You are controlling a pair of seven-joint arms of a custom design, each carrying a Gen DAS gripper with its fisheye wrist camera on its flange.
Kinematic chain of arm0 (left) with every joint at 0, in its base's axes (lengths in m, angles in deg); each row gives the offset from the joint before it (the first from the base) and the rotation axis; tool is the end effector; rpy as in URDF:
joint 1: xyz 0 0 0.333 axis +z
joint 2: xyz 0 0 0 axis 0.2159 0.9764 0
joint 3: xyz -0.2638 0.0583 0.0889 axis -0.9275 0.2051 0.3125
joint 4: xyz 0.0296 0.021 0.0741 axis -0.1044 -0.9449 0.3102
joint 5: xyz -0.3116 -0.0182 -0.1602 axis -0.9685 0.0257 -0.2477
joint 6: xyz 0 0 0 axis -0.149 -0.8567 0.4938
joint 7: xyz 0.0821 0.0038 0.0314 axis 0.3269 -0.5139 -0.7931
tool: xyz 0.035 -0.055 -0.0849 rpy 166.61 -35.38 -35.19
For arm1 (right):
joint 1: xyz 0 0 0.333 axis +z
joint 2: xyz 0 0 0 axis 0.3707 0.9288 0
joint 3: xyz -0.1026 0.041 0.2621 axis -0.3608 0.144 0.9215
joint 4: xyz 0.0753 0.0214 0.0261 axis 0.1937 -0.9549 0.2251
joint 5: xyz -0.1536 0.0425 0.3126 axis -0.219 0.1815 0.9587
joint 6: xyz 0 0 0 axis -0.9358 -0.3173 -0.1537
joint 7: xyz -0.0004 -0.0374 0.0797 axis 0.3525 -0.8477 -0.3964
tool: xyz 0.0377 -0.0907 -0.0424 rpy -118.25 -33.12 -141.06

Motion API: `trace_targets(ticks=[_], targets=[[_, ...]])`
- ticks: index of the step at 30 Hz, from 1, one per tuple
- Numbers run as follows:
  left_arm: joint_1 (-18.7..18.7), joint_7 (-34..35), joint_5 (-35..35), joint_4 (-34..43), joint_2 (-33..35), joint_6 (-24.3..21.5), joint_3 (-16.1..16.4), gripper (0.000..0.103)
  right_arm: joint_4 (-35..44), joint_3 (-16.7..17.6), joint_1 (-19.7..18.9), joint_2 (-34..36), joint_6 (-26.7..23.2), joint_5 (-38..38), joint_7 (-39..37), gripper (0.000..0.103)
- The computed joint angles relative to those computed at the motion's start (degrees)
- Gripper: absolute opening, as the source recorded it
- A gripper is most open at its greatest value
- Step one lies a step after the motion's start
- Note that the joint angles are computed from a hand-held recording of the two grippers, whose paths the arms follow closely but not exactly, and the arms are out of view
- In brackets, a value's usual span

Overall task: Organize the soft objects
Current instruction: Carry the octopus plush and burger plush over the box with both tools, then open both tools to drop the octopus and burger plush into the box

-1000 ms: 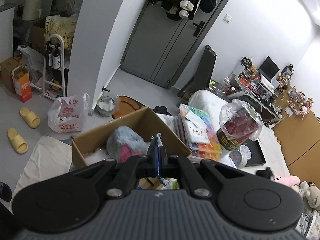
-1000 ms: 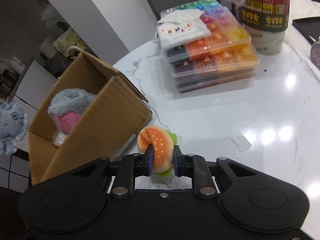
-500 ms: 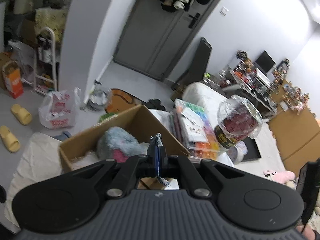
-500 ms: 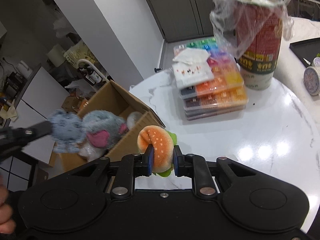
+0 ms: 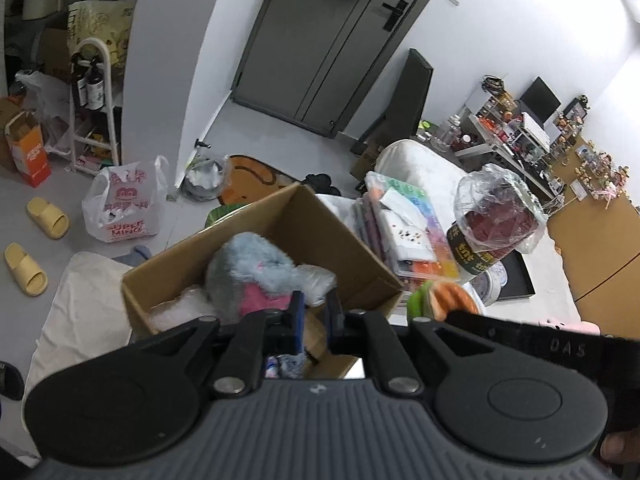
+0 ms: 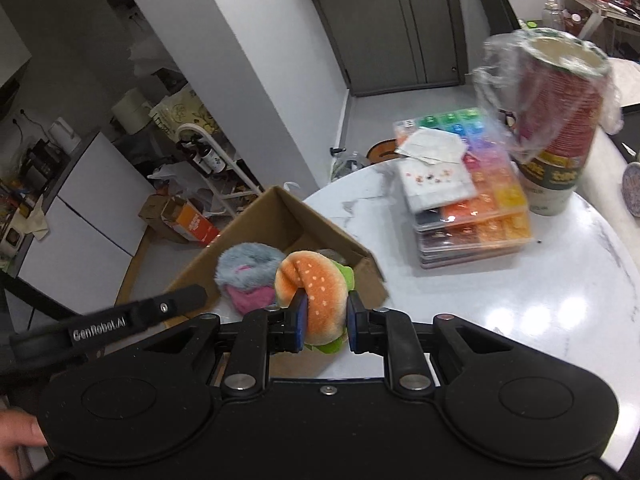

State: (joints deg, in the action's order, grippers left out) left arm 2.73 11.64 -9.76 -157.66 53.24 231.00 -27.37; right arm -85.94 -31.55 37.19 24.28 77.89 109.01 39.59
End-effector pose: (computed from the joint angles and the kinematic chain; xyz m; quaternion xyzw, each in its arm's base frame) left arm 0.4506 -0.1571 0.6034 -0.7698 0.5177 -0.3491 0.1321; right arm 0.5353 0.1975 0.6246 -0.7486 0.5658 -0.0295 0.3444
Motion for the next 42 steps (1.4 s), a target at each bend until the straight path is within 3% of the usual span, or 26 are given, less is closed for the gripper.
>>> trace_targets(ticks=[7, 12, 18, 22, 25, 28, 35, 42], targets=[[1.67, -2.43, 3.66, -1.02, -2.53, -4.21, -0.5, 0.053, 6.22, 0.91, 1.8, 5.18, -1.86, -4.76, 3.56, 0.02], [1.6, -1.96, 3.88, -1.16, -3.31, -6.85, -0.01, 0.068, 10.09, 1.03, 3.04, 8.43, -3.72, -8.23, 6.04, 0.02], [1.26, -0.31, 2.97, -0.33, -3.65, -10.58, 0.3, 0.072, 14.99, 1.02, 4.94, 12.19, -6.37, -12.59, 8.72, 0.022], [0.99, 1.04, 1.97, 1.12, -3.48, -14.36, 0.57, 0.078, 17.37, 0.67, 6.35, 13.34, -8.63, -16.05, 10.34, 0.042], [1.03, 2.0, 2.12, 2.11, -3.58, -16.93, 0.34, 0.083, 16.92, 0.79, 6.27, 12.59, -9.25, -15.74, 10.35, 0.049], [1.0, 2.62, 2.33, 2.72, -3.68, -18.78, 0.07, 0.086, 15.49, 0.72, 6.28, 11.14, -9.44, -16.25, 10.62, 0.055], [0.59, 3.2, 2.68, 4.34, -3.91, -22.45, -0.6, 0.087, 9.59, 0.85, 5.49, 5.62, -8.07, -16.31, 9.99, 0.081], [-0.38, 4.38, 3.48, 6.04, -4.43, -25.02, -1.47, 0.088, 2.97, 0.92, 3.88, -0.65, -6.23, -14.89, 9.12, 0.092]])
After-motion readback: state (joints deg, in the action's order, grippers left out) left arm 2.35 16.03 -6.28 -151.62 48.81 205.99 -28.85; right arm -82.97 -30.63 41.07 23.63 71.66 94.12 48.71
